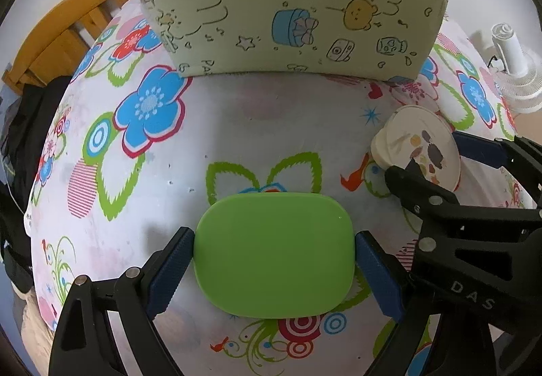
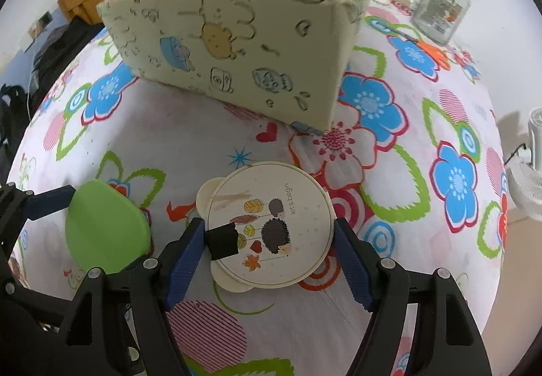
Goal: Organize rigid objects
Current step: 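Grasp the round hedgehog-print case with the right tool while the left tool lifts the pad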
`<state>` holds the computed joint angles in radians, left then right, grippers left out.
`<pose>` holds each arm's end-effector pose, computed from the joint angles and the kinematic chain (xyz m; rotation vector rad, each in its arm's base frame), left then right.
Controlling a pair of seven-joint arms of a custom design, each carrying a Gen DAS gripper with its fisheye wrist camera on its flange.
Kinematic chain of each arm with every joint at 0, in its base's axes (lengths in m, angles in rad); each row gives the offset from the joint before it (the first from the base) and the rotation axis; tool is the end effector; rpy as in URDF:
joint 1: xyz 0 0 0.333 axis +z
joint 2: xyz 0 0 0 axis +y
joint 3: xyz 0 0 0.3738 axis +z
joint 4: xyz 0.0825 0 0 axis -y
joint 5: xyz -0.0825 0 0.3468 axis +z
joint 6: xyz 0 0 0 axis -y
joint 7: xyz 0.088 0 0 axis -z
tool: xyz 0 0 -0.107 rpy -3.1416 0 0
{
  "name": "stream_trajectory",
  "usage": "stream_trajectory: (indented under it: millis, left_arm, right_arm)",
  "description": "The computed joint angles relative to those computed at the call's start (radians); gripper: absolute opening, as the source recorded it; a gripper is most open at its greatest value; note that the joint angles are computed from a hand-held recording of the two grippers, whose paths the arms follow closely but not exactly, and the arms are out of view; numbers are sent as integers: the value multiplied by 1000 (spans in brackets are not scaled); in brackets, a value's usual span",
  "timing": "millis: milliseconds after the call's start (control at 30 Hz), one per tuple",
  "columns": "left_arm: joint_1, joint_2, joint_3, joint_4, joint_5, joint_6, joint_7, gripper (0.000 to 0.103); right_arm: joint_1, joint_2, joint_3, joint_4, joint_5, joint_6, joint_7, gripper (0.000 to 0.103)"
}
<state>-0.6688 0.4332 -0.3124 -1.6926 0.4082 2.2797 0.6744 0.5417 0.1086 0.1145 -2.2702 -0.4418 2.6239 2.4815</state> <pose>0.4086 -0.5345 0.4448 -1.7683 2.3612 -0.3127 0.4158 0.3311 0.4184 -2.1354 1.9280 -0.3658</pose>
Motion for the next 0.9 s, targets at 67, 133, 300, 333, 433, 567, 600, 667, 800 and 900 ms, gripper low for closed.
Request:
stream_trajectory:
  millis: [67,133,300,333,433,567,600,667,800,900]
  left_arm:
    - [4,0,-3,4,-1,3,17,95]
    - [4,-3,-4,5,0,6,27,95]
    - [20,-15,-10,4,-12,32,80,95]
    - [20,-19,-9,5,-9,32,92,95]
    - [31,-29,-9,0,-12,40,126,95]
    - [46,-51,-13,-15,-22,51,172,95]
    - [49,-55,-14,-16,-23,53,184,95]
    - [54,-63,-16,-19,-28,55,208,95]
    - [68,-78,-20,-25,-43,63,254,95]
    - [73,-94,-22,-29,-50,66,285,95]
  right_arm:
    - [1,-9,0,-1,2,-10,14,76]
    - [3,-18,3,0,-8,-26,39,76]
    - [4,-44,14,1,-50,-62,146,76]
    - [3,-45,18,6,-52,-69,157,76]
    - [-1,-56,27,10,-64,-85,200,76]
    - [1,-70,44,24,-73,-117,261,76]
    - [2,-73,47,27,-76,-125,274,76]
    - [4,-78,55,35,-81,-142,297,76]
    - [11,-81,69,62,-89,-185,346,76]
    - [18,-82,76,84,-95,-214,379,76]
